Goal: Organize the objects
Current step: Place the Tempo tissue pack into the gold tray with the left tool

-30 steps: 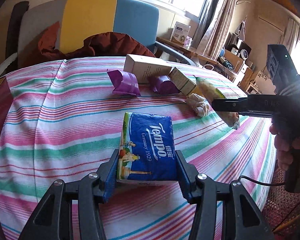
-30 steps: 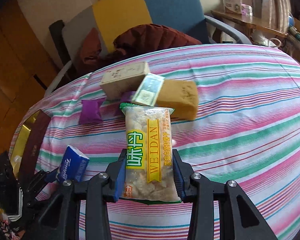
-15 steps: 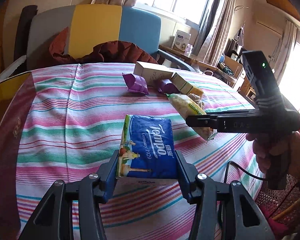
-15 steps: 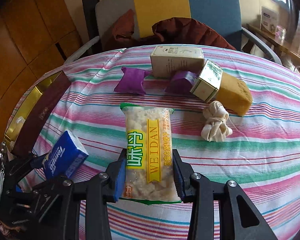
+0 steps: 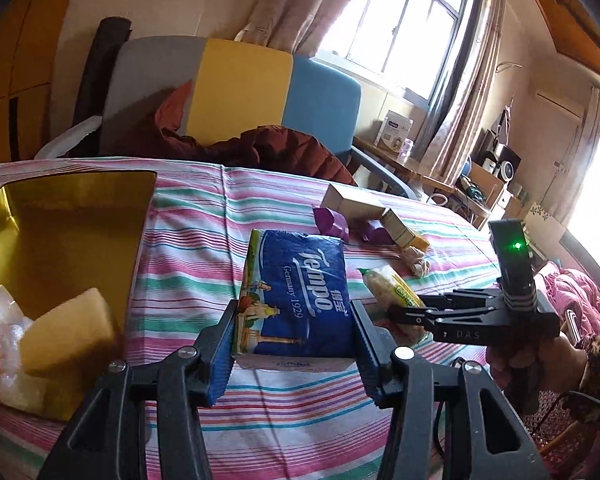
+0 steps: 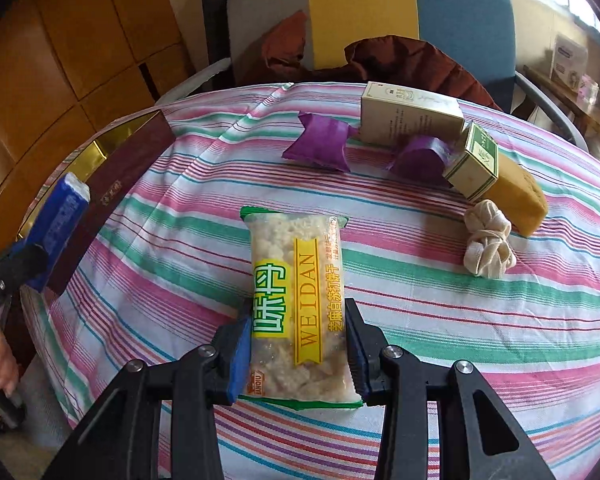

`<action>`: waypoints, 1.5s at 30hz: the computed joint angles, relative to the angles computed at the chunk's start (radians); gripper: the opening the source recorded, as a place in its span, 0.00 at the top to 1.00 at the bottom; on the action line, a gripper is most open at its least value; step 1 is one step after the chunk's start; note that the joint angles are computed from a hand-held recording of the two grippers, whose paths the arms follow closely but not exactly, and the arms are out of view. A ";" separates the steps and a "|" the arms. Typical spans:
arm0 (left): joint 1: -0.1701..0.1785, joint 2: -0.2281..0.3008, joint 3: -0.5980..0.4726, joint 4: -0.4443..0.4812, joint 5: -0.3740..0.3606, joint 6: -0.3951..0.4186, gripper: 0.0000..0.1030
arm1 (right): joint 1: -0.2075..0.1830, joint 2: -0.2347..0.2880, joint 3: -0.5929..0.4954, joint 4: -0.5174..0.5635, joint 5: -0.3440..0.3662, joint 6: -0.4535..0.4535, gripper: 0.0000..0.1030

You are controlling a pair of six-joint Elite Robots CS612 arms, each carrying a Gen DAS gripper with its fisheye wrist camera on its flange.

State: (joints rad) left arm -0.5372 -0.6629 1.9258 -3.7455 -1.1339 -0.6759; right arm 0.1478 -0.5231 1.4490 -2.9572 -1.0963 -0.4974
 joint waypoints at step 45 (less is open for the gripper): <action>0.139 -0.112 0.203 0.161 0.140 -0.575 0.35 | 0.115 -0.086 0.127 -0.100 0.212 0.116 0.60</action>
State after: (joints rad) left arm -0.3981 -0.7751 2.1285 -3.5843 -0.9935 -1.2511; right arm 0.2629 -0.6088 1.5761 -3.0569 -0.8840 -0.3819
